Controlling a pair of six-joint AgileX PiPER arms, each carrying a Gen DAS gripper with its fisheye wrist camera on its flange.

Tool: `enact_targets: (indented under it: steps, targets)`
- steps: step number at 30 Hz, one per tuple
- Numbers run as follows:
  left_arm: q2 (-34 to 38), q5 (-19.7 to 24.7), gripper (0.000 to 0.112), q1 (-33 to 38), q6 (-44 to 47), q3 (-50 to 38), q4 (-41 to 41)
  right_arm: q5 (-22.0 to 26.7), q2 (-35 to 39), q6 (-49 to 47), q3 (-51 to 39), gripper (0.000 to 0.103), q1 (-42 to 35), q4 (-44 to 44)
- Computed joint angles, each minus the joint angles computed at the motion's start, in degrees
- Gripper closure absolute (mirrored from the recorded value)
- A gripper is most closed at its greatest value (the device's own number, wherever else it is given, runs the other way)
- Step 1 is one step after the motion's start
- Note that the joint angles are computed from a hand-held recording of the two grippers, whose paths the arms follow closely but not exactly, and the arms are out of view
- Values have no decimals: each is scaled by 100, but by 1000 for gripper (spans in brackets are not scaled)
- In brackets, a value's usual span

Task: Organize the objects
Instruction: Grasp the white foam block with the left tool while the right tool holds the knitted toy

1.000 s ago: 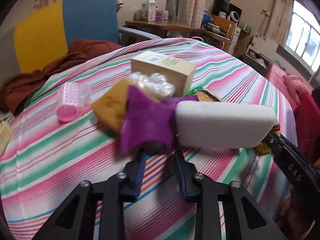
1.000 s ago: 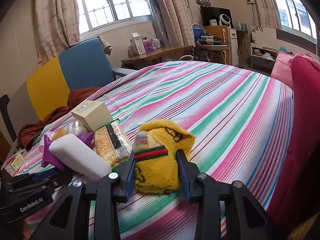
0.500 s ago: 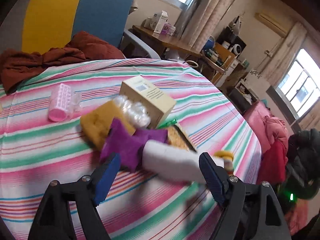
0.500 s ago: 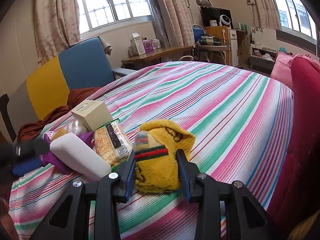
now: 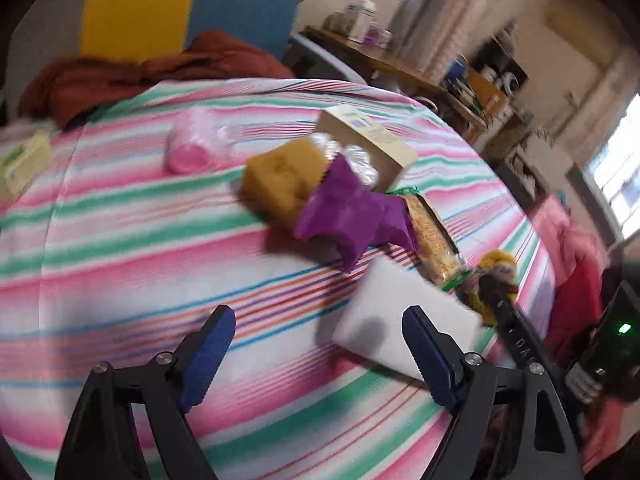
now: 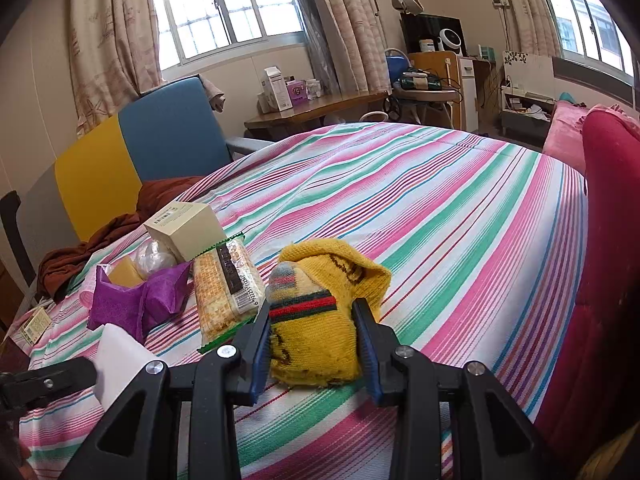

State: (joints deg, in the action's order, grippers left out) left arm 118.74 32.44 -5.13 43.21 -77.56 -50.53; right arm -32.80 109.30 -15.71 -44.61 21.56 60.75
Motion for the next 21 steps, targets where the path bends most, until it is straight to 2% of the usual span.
enact_targets:
  steps: [5,7,8,10,11,13,14,17,19,21]
  targets:
    - [113,956,25,-69,-527,-381,-150,-2,7,0,-1,66,-4,-6]
    - [145,955,22,-254,-571,-546,-39,-3,6,11,2,66,-3,-15]
    - [253,902,17,-436,-559,-785,322,2,3,41,6,66,-8,-43]
    - [406,795,17,-649,-574,-1103,966,11,3,94,15,66,-26,-104]
    - [560,901,17,-675,-593,-1338,1164,13,4,114,18,66,-32,-127]
    - [998,1657,18,-513,-588,-1936,945,9,5,136,22,66,-33,-145]
    - [1213,2139,19,-344,-502,-2171,535,4,2,183,39,66,-38,-188]
    - [1524,3126,20,36,-148,-2374,-352,19,1,222,34,66,-56,-237]
    - [1510,3514,22,138,-9,-2259,-496,16,-6,243,48,66,-55,-255]
    - [1217,3582,23,166,451,-1789,-410,16,-6,243,48,66,-55,-255]
